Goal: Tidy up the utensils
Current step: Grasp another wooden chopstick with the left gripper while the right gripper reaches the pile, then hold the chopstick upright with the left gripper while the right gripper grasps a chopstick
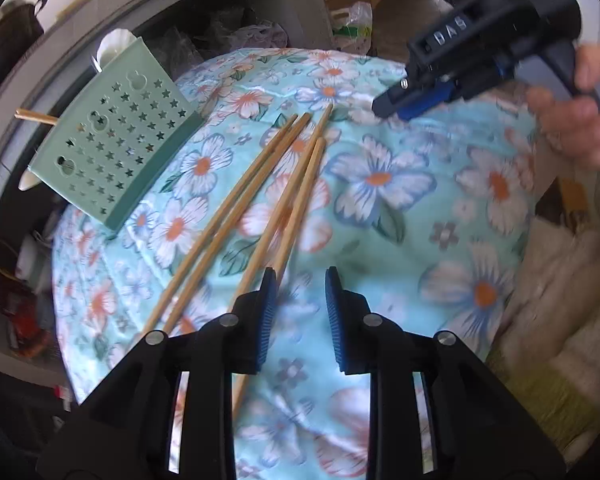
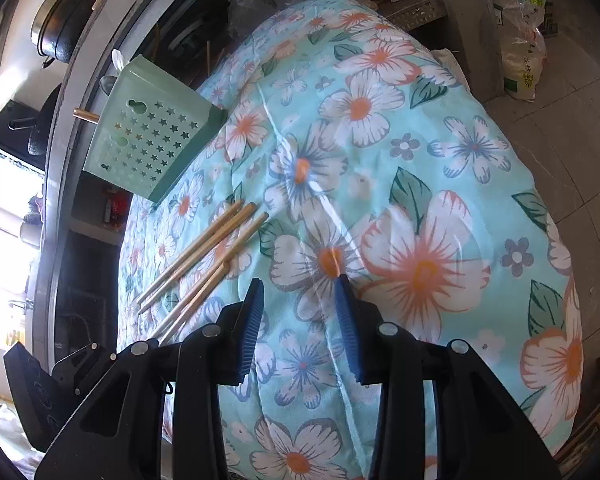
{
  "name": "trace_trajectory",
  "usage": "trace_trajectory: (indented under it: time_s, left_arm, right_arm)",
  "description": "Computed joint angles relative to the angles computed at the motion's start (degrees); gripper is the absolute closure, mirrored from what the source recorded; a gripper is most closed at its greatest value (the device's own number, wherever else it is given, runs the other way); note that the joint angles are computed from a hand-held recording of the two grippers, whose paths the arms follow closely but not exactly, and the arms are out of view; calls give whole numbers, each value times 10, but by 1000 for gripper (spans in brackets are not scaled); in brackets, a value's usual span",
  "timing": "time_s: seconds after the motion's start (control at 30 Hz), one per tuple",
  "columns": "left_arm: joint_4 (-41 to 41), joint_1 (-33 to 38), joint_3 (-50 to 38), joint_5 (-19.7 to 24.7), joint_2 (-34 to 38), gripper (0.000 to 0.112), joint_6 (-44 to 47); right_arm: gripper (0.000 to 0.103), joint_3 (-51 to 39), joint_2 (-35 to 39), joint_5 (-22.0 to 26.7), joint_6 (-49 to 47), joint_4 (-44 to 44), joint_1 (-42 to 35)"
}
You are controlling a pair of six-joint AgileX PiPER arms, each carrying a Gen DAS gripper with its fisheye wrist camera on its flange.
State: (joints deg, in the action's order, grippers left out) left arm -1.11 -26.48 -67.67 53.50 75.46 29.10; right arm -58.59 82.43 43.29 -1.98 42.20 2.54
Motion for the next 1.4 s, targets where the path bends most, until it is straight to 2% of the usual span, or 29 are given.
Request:
trace_trajectory:
  time_s: [0.13, 0.33, 0.37, 0.43, 0.5, 0.67, 0.8, 0.9, 1.1, 1.3, 1.4]
  left_arm:
    - [5, -21, -24, -22, 40, 88, -58]
    - [3, -34, -56, -32, 92, 89, -86]
    - [0, -33, -54, -35, 91, 90, -82]
    - [-12, -29, -53, -33, 91, 98, -67]
    - [-19, -27, -57, -24, 91, 102, -57]
    - [-65, -6, -94, 48, 104, 102, -47]
    - [-124, 23, -128, 88, 126, 96, -38]
    - [-157, 39, -164, 114, 159, 96, -46]
    - [-169, 39, -220, 136, 223, 97, -87]
    - [-184, 46, -235, 141, 229, 107, -105]
    - [-209, 61, -235, 149, 223, 107, -101]
  right_arm:
    - [67, 3, -1, 2, -6, 9, -4]
    - [67, 9, -7, 4, -7, 15, -7]
    - [67, 10, -8, 4, -8, 16, -7]
    - [67, 10, -8, 5, -9, 16, -8]
    - [67, 11, -8, 7, -14, 21, -11]
    - [67, 10, -3, 11, -22, 28, -15]
    - [67, 11, 1, 11, -26, 33, -16]
    - [67, 11, 2, 12, -30, 37, -18]
    - [67, 14, 2, 11, -36, 47, -20]
    - [67, 21, 2, 15, -44, 65, -28]
    - [67, 20, -1, 18, -43, 66, -30]
